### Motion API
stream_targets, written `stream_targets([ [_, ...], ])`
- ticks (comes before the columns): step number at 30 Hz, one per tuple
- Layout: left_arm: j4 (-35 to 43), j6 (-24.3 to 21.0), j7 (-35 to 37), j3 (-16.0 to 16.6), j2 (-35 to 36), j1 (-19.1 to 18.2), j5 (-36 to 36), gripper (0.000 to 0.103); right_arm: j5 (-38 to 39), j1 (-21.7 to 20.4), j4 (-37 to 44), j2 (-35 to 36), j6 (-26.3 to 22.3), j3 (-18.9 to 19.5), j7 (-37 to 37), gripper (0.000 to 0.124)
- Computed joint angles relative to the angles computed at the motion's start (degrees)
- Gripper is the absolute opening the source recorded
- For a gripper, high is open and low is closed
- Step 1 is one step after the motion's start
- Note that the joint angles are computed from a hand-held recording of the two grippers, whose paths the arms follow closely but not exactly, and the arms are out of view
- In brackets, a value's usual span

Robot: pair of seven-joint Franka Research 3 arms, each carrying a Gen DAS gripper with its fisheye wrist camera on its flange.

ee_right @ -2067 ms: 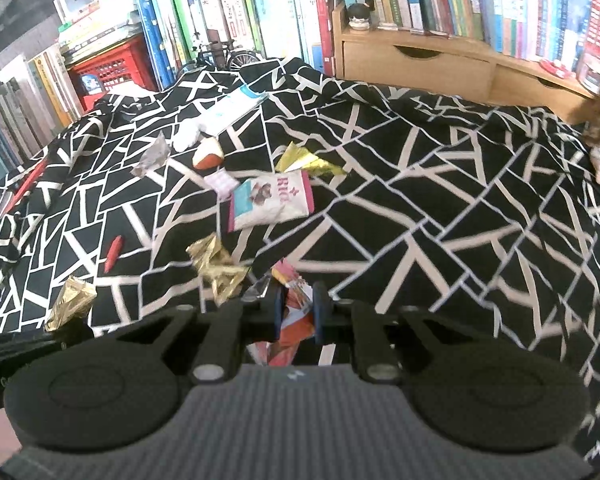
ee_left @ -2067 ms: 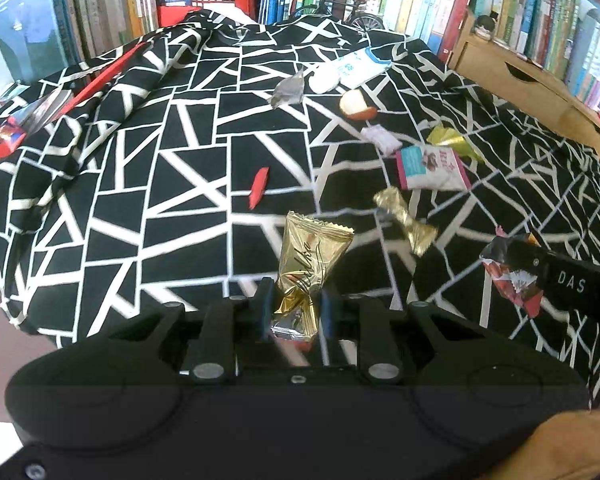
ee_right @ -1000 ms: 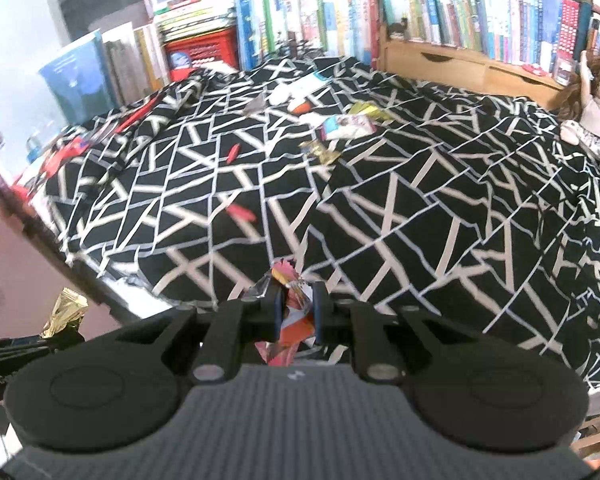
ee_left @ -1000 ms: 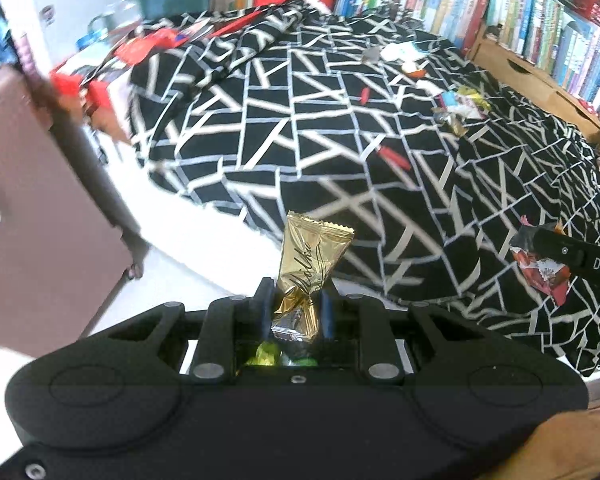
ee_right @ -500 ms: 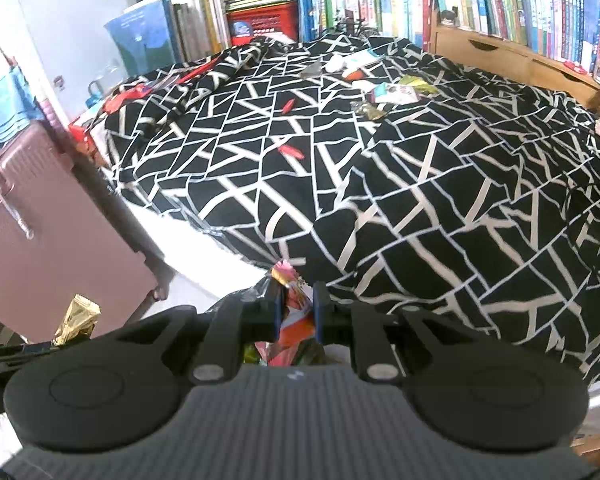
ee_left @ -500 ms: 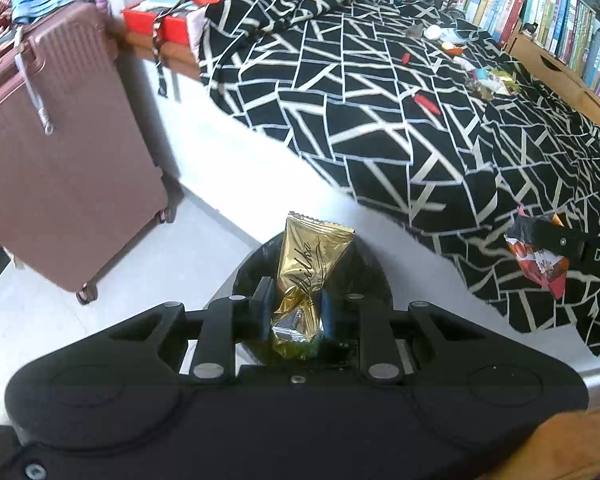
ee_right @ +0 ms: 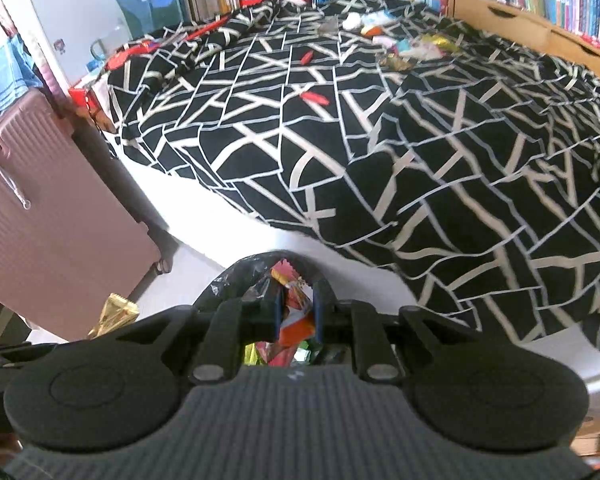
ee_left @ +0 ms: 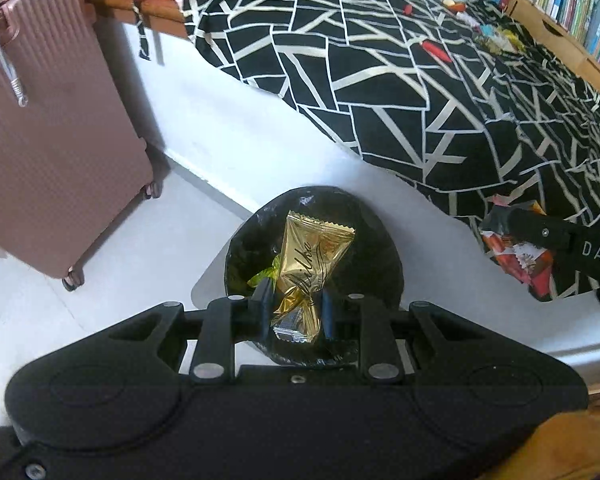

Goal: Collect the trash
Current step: 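Carry the gold candy and orange wrapper off the bed to the trash bag, then open both tools over the trash bag to drop the items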

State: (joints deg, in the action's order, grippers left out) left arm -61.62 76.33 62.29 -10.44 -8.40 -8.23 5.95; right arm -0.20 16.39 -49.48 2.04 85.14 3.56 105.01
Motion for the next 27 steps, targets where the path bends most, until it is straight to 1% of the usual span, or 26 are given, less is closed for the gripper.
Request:
stream_targets([
  [6,-11.3,8.0,1.1,2.1,-3.3,1.2,-3.2,0.023,1.3,0.0,-6.5,-0.8,3.7,0.2,1.3,0.020],
  [10,-17.2,11.9,0.9,2.8,-4.6,1.8,-4.5,0.024,1.1,0.1,-10.4,-1.0,5.9,0.4,2.1,0.020],
  [13,-20.2,13.9,1.2,3.2,-4.8,2.2,-5.3,0.025,1.0,0.2,-12.0,-0.6,6.8,0.4,3.2,0.022],
  [14,-20.9,14.4,1.3,3.3,-4.7,2.3,-5.3,0.029,1.0,0.2,-12.3,-0.4,7.0,0.4,3.4,0.023],
  [15,-21.3,14.7,1.5,3.4,-4.5,2.4,-5.5,0.030,1.1,0.2,-12.6,-0.2,7.2,0.4,3.7,0.026],
  [16,-21.6,15.0,1.7,3.4,-4.2,2.5,-5.6,0.030,1.1,0.3,-13.1,-0.1,7.4,0.4,3.8,0.030],
  [17,-22.2,15.3,1.8,3.5,-4.3,2.6,-5.8,0.033,1.1,0.4,-13.5,0.0,7.6,0.4,3.8,0.033],
  [19,-22.9,16.0,1.9,3.8,-4.1,2.8,-6.5,0.037,0.8,0.5,-14.0,0.2,7.6,0.5,4.1,0.043],
  [21,-23.2,16.2,1.8,3.8,-3.8,3.0,-7.0,0.041,1.0,0.6,-14.0,0.7,7.2,0.4,4.8,0.043],
  [23,-23.3,16.3,2.2,3.9,-3.3,3.1,-7.4,0.047,1.1,0.7,-14.1,1.1,7.2,0.4,5.7,0.045],
  [25,-23.0,16.2,2.7,3.9,-2.9,3.3,-7.4,0.051,1.4,0.8,-13.7,1.6,7.0,0.3,6.0,0.051],
  [27,-22.7,16.1,2.8,3.7,-2.5,3.4,-7.0,0.055,1.6,0.9,-13.2,2.1,6.9,0.2,6.1,0.054],
])
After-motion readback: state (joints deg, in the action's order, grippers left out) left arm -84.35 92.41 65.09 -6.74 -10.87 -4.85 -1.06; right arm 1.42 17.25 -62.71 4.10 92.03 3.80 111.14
